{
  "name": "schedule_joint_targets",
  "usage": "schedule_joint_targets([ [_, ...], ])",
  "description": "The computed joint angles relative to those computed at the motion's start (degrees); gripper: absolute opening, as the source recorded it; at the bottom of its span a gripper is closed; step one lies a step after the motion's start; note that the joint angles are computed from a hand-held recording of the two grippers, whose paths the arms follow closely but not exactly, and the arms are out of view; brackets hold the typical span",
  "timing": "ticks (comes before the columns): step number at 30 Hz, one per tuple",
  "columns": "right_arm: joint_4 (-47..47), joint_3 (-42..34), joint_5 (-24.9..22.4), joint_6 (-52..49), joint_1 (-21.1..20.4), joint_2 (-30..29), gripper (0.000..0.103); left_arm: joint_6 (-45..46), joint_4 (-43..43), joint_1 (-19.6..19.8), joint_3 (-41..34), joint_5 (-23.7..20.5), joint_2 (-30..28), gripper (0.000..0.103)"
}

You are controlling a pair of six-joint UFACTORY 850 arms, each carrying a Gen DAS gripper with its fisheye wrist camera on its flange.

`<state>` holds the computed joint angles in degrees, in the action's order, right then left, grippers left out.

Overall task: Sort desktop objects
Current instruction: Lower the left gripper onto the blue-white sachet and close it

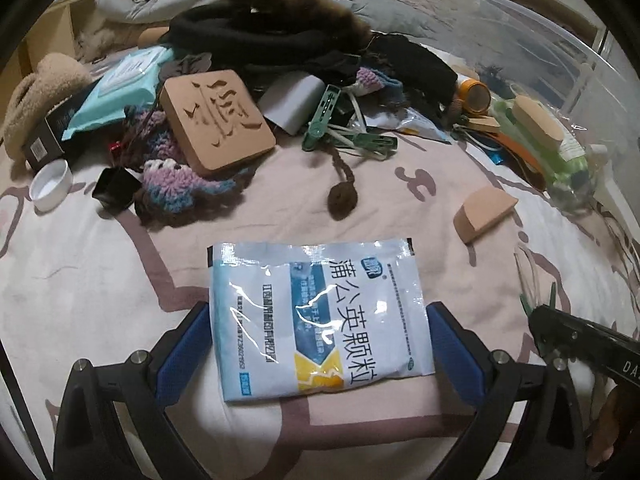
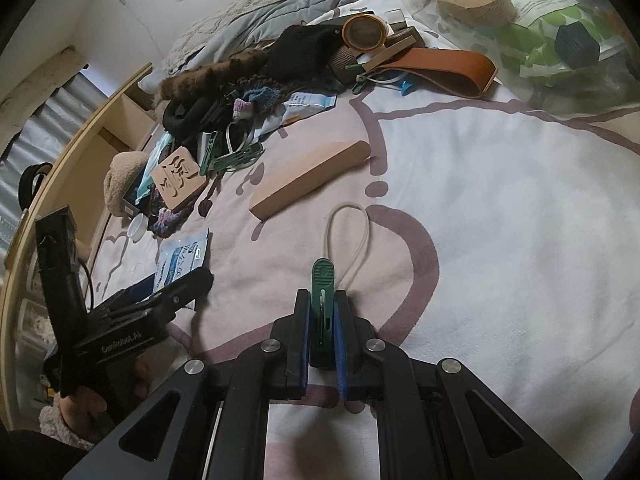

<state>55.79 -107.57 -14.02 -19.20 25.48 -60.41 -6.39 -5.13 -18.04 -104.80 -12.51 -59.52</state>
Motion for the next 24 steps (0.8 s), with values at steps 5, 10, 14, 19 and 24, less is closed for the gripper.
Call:
schedule_joint_targets([
  [5,-0.4,0.0,0.1,0.4,0.0,0.0,0.010,-2.4,2.4,-0.2,-0.3,-0.3,-0.4,0.103],
  [10,-0.4,0.1,0.3,0.2,0.1,0.1,0.010,0.7,-1.4,0.1,1.3,1.6,0.6,0.100],
  [14,-0.3,0.3,1.1,0.1,0.2,0.1,0.010,4.4,-6.3,0.6,3.1,3.5,1.7,0.089],
  [19,0.3,0.7,1.8,0.3,0.3,0.6,0.010,7.4,-10.0,0.8,3.7,4.4,2.2,0.079],
  [24,1.7,1.6,2.9,-1.5,0.4,1.6,0.010,10.3,-12.2,0.8,3.8,5.1,2.4,0.072],
])
